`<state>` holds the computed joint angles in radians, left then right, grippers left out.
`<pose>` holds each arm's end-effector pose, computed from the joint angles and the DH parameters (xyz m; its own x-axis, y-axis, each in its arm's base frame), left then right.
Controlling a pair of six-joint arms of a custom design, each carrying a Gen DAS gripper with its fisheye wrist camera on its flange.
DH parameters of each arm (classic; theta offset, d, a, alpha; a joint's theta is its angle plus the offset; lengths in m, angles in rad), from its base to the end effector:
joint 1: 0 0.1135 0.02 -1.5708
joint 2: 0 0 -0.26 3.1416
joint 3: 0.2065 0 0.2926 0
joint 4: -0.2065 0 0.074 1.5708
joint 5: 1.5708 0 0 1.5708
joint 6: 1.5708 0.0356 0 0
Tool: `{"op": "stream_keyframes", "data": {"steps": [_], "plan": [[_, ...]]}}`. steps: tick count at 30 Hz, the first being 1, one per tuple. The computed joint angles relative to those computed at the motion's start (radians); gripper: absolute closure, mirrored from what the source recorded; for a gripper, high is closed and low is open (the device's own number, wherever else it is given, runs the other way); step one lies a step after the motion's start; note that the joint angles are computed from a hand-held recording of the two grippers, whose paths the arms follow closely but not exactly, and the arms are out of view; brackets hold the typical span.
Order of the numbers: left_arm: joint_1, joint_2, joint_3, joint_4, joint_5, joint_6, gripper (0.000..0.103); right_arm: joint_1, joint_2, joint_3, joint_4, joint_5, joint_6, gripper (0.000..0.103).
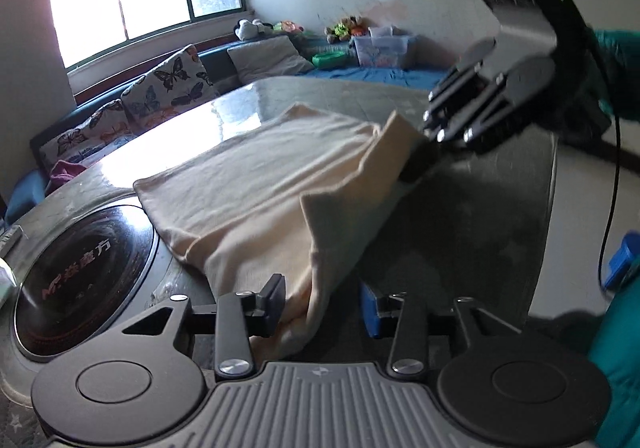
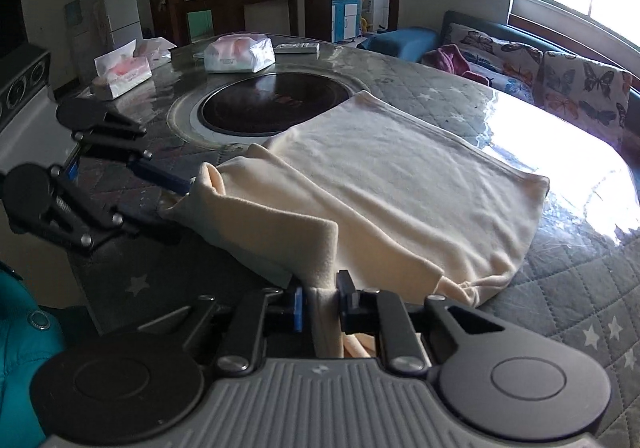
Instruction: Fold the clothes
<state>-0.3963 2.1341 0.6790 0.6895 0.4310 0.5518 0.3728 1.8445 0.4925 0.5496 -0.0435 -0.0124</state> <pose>0.2970 -0.1404 -0.0179 -0.2149 0.6062 -0.7657 0.8704 0.4745 0.1314 0.2669 0.1060 0.0185 -0.6647 -0.2733 -0.6953 -0.4003 0.9161 0.0226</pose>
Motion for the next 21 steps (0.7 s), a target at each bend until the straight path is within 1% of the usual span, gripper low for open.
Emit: {"op": "stream_keyframes", "data": {"steps": [2, 3, 4, 6, 7, 10, 15, 16, 18, 21], "plan": [[-0.002, 0.014, 0.005, 0.015, -0.015, 0.016, 0.068, 0.007, 0.005, -0.004, 0.011, 0.01, 0.01, 0.088], [0.0, 0.019, 0.006, 0.028, -0.021, 0.021, 0.079, 0.012, 0.006, -0.008, 0.018, 0.019, 0.013, 0.089], [0.002, 0.024, 0.009, 0.038, -0.026, 0.026, 0.088, 0.017, 0.006, -0.015, 0.027, 0.028, 0.018, 0.09], [0.019, 0.007, 0.016, 0.008, 0.007, 0.024, 0.095, 0.029, 0.006, -0.029, 0.057, 0.044, 0.036, 0.092], [0.027, -0.001, 0.018, -0.006, 0.023, 0.023, 0.097, 0.035, 0.0, -0.041, 0.071, 0.052, 0.042, 0.092], [0.042, -0.037, -0.01, -0.003, 0.052, 0.022, 0.098, 0.056, -0.035, -0.078, 0.096, 0.076, 0.052, 0.093], [0.086, -0.151, -0.1, -0.05, 0.139, 0.021, 0.098, 0.108, -0.164, -0.158, 0.068, 0.104, 0.065, 0.093], [0.094, -0.182, -0.124, -0.066, 0.151, 0.029, 0.098, 0.126, -0.199, -0.176, 0.052, 0.112, 0.075, 0.093], [0.117, -0.26, -0.186, -0.108, 0.183, 0.058, 0.098, 0.189, -0.3, -0.22, -0.019, 0.132, 0.108, 0.093], [0.159, -0.362, -0.256, -0.204, 0.229, 0.103, 0.098, 0.282, -0.431, -0.266, -0.134, 0.145, 0.174, 0.093]]}}
